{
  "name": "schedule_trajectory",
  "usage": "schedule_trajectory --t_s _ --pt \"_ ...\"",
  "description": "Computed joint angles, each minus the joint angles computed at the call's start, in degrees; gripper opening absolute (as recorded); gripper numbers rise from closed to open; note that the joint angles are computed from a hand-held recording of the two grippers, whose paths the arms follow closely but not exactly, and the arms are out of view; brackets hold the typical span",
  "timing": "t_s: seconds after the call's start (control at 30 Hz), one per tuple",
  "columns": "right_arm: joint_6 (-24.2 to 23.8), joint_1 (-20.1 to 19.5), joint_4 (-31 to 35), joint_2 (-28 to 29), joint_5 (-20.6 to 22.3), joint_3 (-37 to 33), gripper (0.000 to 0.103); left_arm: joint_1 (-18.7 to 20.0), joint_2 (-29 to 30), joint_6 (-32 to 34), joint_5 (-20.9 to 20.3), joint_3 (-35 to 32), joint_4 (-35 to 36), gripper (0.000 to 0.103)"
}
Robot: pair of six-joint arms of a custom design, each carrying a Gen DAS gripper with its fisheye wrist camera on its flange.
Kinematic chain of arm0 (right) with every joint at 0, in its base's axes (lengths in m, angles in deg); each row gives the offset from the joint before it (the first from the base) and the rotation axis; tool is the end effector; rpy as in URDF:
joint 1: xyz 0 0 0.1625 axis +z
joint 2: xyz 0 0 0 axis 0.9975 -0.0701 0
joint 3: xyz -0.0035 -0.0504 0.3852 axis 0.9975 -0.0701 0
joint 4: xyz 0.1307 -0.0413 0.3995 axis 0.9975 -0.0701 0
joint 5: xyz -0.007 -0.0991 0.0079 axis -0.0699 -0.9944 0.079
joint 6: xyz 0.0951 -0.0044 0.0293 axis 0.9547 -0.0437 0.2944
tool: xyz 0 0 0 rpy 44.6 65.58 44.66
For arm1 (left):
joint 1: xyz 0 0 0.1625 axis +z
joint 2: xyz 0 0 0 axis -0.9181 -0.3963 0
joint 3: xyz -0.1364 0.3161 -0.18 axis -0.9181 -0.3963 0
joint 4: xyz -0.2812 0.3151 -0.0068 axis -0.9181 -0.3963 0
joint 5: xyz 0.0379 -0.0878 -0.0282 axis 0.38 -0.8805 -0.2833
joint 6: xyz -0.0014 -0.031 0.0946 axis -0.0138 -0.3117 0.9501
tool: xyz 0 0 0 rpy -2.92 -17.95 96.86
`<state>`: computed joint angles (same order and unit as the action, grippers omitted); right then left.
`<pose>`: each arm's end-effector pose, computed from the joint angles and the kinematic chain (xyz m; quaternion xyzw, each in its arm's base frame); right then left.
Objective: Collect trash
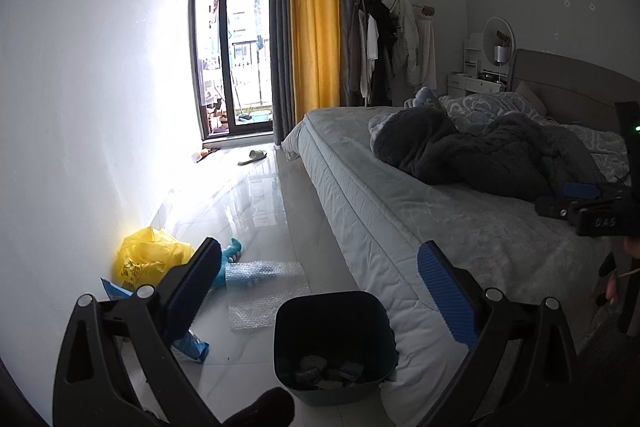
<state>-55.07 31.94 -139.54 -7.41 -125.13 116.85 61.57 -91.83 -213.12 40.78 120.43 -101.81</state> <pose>0.3258 -0.3959 0.3665 0.4354 -0.8377 0.2876 0.1610 -0.4677 -0.1672 0.2153 0.0308 0.7051 -0.5520 0.4440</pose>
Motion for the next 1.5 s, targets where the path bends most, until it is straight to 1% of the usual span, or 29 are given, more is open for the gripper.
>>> schedule_trajectory --t_s 0.07,0.13,0.23,0.3,0.37,0.43,0.53,0.57,0.6,0.7,0.9,0.97,1.27,1.5 --pt "-0.60 -1.35 -0.44 -3.01 -0.41 0.37 0.100 0.82 1.03 0.14 1.11 -0.77 -0.20 0.100" --pt "-2.15 -3.42 -0.93 -6.50 1.07 1.14 0.100 1.19 1.54 0.03 2.54 -0.65 -1.46 0.100" --pt "-4.60 -6.00 -2.88 -10.68 1.80 3.03 0.100 1.64 2.61 0.54 3.74 -0.37 -3.40 0.100" --pt "-4.32 -7.95 -1.69 -13.57 3.21 3.93 0.100 1.75 2.28 2.56 4.45 0.80 -6.54 0.100" --pt "-4.21 -9.20 -1.23 -16.01 4.09 5.18 0.100 1.67 3.00 3.49 4.53 0.98 -7.86 0.100" --pt "-5.15 -10.50 -1.41 -18.01 4.93 6.52 0.100 1.48 3.49 3.01 4.38 1.37 -8.40 0.100" --pt "-7.43 -13.27 -0.80 -20.25 6.85 8.63 0.100 1.27 3.56 3.01 3.81 3.42 -11.43 0.100" --pt "-8.11 -13.22 -0.30 -20.09 5.80 8.69 0.100 1.16 3.56 1.51 4.01 3.52 -10.85 0.100" --pt "-9.09 -13.17 -0.75 -20.32 5.73 8.96 0.100 0.99 3.75 -0.48 4.10 3.15 -9.47 0.100" --pt "-11.39 -14.45 0.51 -21.91 8.10 9.27 0.100 1.26 4.00 -1.50 4.27 2.88 -9.63 0.100" --pt "-11.00 -17.34 2.66 -24.11 11.96 8.78 0.100 2.23 5.54 3.76 6.23 2.19 -11.97 0.100" --pt "-10.82 -17.79 2.90 -24.20 12.42 8.62 0.100 2.39 5.65 4.63 6.47 2.32 -12.81 0.100" --pt "-10.27 -18.71 3.43 -24.97 13.46 8.78 0.100 2.82 6.50 7.03 6.52 2.05 -13.85 0.100" --pt "-10.24 -18.54 3.19 -24.97 13.27 8.89 0.100 2.86 6.41 7.19 6.65 2.15 -13.63 0.100"
